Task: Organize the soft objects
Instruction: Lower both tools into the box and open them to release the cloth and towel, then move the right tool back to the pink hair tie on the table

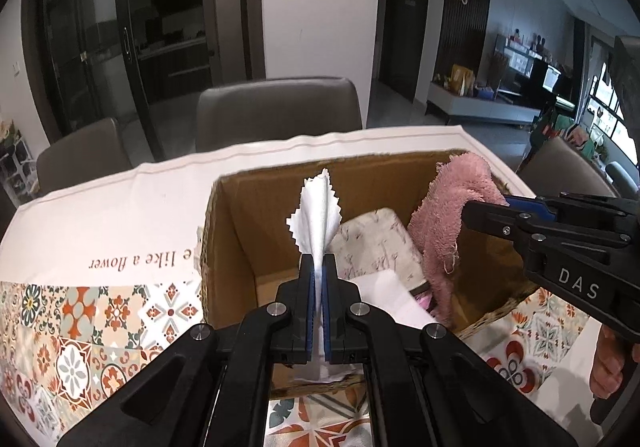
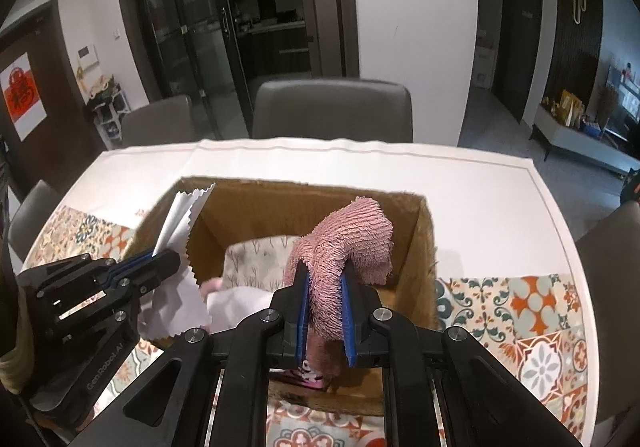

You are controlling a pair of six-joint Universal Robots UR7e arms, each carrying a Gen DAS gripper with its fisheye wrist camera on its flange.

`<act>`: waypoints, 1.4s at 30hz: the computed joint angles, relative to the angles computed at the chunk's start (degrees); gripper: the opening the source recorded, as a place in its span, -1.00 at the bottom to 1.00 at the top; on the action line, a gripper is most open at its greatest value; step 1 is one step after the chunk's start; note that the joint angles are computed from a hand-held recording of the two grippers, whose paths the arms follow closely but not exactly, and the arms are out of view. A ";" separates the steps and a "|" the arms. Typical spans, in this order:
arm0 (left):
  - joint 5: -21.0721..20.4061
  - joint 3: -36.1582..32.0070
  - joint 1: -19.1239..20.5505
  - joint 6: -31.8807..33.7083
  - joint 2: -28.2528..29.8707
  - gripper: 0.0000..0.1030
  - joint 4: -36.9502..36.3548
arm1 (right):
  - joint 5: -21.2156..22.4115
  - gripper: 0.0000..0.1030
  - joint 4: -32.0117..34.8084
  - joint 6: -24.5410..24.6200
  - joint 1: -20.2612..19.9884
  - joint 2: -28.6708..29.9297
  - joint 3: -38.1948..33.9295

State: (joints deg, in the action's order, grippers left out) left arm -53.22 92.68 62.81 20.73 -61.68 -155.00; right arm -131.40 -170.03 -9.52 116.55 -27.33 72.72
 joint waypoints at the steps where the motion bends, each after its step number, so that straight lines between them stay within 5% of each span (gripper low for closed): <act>1: 0.07 -0.14 0.06 -0.17 0.09 -0.89 0.43 | 0.36 -0.70 0.56 0.33 -0.25 0.06 -0.01; 5: 1.27 -0.53 -0.01 -0.77 0.55 -0.85 1.66 | 1.14 -0.68 2.42 1.51 -0.58 0.47 -0.64; 7: 1.32 -0.61 -0.15 -1.25 0.54 -0.65 2.23 | 1.82 -0.63 3.09 2.40 -0.89 0.45 -0.68; 10: 1.28 -0.39 -0.37 -0.87 0.27 -0.40 1.88 | 1.77 -0.31 3.83 3.14 -1.03 0.52 -0.92; 16: 2.34 0.92 -1.32 -0.09 -1.02 -0.20 -0.27 | 1.39 -0.09 1.10 2.87 -0.53 -0.06 0.44; 42: 10.59 13.50 -6.04 -1.74 -12.34 0.10 -8.25 | 1.34 -0.08 -6.77 5.74 4.50 -3.64 10.15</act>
